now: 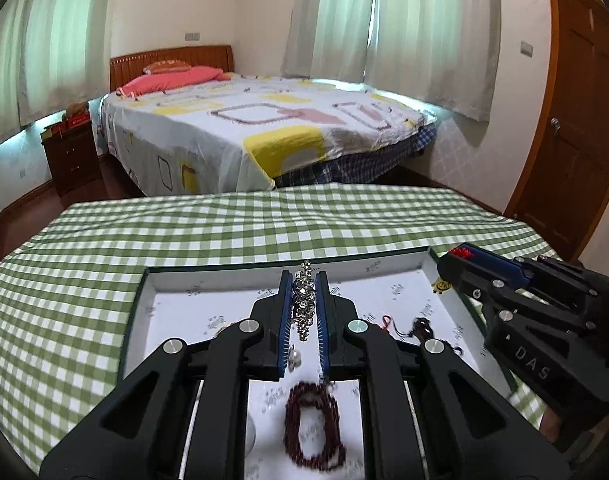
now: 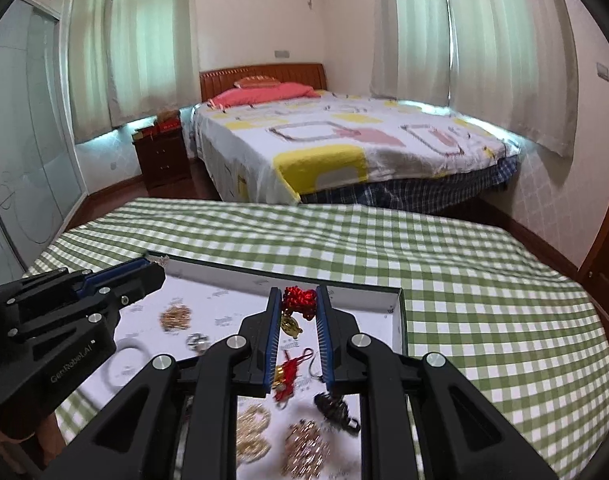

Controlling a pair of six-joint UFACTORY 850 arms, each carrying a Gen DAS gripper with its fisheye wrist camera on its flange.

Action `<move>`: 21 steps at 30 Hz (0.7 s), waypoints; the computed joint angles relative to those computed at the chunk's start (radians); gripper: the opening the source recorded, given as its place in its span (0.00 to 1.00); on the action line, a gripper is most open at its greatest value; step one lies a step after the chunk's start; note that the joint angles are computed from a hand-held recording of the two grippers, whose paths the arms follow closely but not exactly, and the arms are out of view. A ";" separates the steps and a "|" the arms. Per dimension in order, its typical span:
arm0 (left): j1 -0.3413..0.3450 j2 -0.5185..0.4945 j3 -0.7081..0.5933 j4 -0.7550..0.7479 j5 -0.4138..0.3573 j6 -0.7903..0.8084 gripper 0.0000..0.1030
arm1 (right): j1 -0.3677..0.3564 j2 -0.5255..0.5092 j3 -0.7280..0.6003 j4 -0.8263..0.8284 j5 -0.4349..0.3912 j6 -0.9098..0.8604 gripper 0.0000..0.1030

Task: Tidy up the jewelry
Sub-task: 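Carry the brooch with the left tool into the box while the right tool carries the charm there, then open the left tool to release the brooch in the box while the right tool releases the charm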

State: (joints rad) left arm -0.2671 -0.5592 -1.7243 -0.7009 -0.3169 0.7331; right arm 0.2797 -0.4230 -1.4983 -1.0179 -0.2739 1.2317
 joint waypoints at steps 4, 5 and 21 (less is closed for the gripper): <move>-0.010 -0.112 -0.146 0.221 -0.091 -0.250 0.11 | -0.028 -0.073 -0.071 0.254 -0.018 -0.240 0.17; -0.011 -0.133 -0.176 0.253 -0.110 -0.288 0.11 | -0.033 -0.090 -0.090 0.298 -0.031 -0.288 0.17; -0.029 -0.448 -0.660 0.506 -0.470 -0.563 0.11 | -0.073 -0.245 -0.304 0.829 -0.221 -0.798 0.17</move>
State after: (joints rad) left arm -0.2965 -1.0070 -2.3842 -0.1946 -0.7866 0.1704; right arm 0.2065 -0.6684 -1.8024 -0.1890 -0.4947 0.4340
